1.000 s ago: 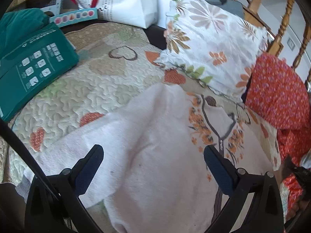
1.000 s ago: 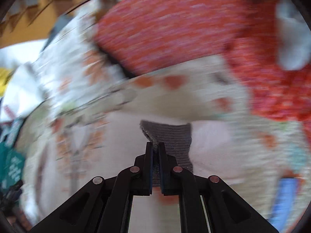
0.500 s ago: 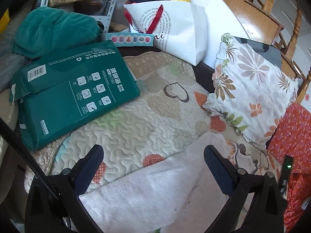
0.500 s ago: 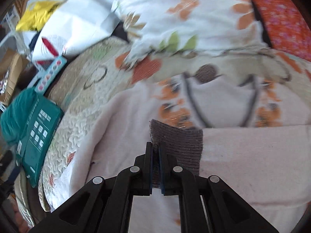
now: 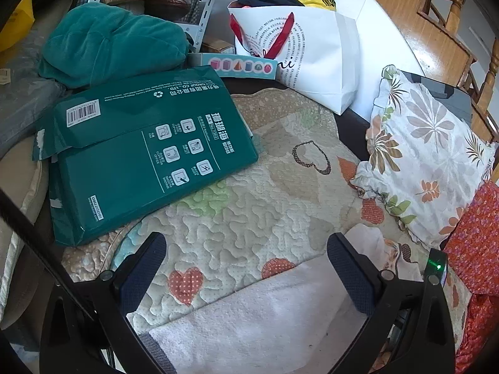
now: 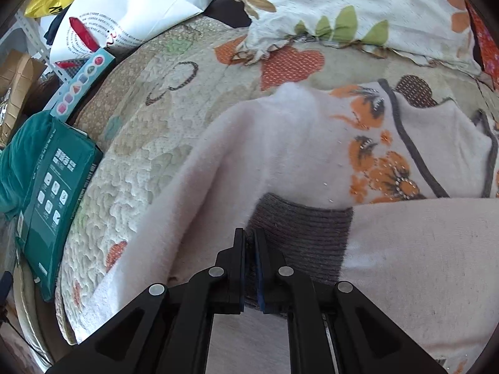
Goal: Fold small clothes
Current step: 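Lift the cuff with the right gripper and carry it across the cardigan body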
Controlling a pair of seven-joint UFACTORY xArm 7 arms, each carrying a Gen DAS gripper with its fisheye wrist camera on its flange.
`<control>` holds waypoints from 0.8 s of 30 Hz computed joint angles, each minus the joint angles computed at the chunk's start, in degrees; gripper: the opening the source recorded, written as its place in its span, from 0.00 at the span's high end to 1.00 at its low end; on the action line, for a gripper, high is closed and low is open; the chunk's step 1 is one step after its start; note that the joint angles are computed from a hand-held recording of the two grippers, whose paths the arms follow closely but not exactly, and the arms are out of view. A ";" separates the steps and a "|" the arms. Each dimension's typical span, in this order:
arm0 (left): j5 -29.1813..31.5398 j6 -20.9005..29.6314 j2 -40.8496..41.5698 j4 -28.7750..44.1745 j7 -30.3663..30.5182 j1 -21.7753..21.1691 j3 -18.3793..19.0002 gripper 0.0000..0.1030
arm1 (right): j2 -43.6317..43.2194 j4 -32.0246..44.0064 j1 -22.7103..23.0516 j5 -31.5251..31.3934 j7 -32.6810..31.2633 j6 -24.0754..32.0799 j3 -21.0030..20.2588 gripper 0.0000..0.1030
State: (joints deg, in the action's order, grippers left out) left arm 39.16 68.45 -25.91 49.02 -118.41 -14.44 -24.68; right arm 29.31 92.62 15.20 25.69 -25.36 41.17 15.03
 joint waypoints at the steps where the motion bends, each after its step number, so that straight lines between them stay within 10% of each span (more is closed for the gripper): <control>1: -0.22 -0.04 -0.23 -0.24 -0.06 -0.05 0.15 0.00 | -0.04 0.19 -0.22 0.57 -0.37 0.33 0.45 0.95; 10: -2.78 3.74 -4.54 -2.87 0.40 0.10 -0.04 0.00 | -3.84 -4.27 0.18 4.18 -6.95 0.45 3.08 0.98; 16: -6.14 21.48 -9.42 -1.94 -0.90 1.21 -4.81 0.00 | -15.57 -16.73 -3.31 17.05 -23.85 6.79 5.06 0.97; 20: -7.01 31.20 -12.16 -1.41 -3.79 1.07 -7.87 0.00 | -22.96 -24.51 -2.46 23.87 -35.11 14.01 4.62 0.63; 24: -7.65 38.10 -14.35 -1.02 -7.08 0.95 -10.44 0.00 | -28.91 -32.44 1.36 27.79 -44.72 15.83 3.87 0.58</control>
